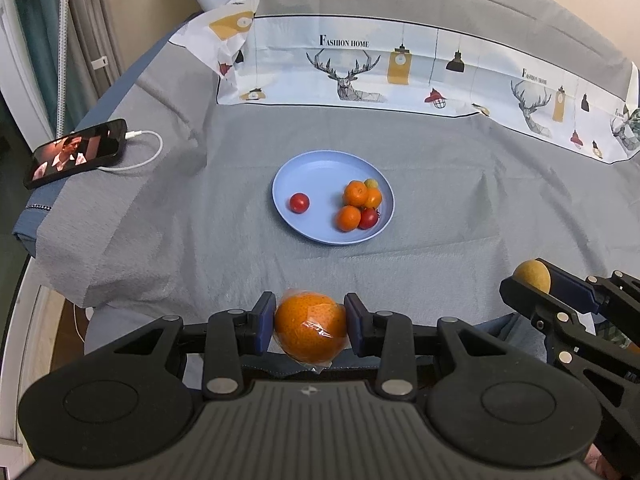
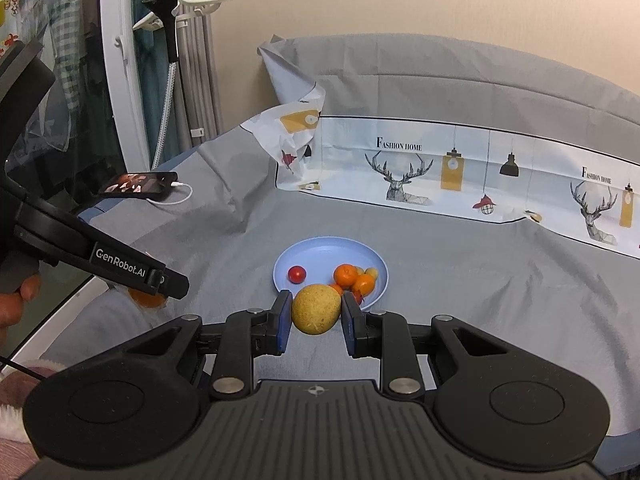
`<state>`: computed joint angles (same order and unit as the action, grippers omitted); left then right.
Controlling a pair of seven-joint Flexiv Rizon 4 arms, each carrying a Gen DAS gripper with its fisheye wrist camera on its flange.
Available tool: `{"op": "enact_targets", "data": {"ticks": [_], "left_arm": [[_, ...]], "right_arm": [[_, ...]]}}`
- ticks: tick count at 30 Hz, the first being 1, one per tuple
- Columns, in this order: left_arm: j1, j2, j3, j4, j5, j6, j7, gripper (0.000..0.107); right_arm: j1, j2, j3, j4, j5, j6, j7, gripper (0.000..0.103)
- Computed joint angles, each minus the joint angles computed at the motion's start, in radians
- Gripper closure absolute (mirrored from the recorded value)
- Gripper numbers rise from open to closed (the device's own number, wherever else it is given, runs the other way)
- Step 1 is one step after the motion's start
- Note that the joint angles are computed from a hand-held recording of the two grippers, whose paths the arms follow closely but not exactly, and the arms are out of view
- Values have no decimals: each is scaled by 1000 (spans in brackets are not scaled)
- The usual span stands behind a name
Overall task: Organize fruits
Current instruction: 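Carry the tangerine and yellow fruit over the blue plate with both tools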
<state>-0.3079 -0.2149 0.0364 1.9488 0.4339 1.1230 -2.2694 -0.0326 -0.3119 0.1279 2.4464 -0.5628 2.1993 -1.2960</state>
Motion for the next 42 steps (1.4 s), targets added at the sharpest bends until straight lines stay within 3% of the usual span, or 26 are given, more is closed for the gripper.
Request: {"op": "enact_targets", "data": {"ticks": [14,23,31,42], "left_arm": [[33,-89,-5,-46,-132,-13,131,66],[44,-183,11,-139,-215,-41,205,66],[65,-325,23,-309,-281,-92,277,66],[87,-598,39,-653,-362,-193,392,66]], "right_arm": [[-39,-54,27,-79,-90,-109,62,76],[-66,-131,69,-183,-101,-213,94,76],[-86,-264,140,-364,-71,-337,73,76],[-82,-510,251,-695,-16,-540,-58,76]]}}
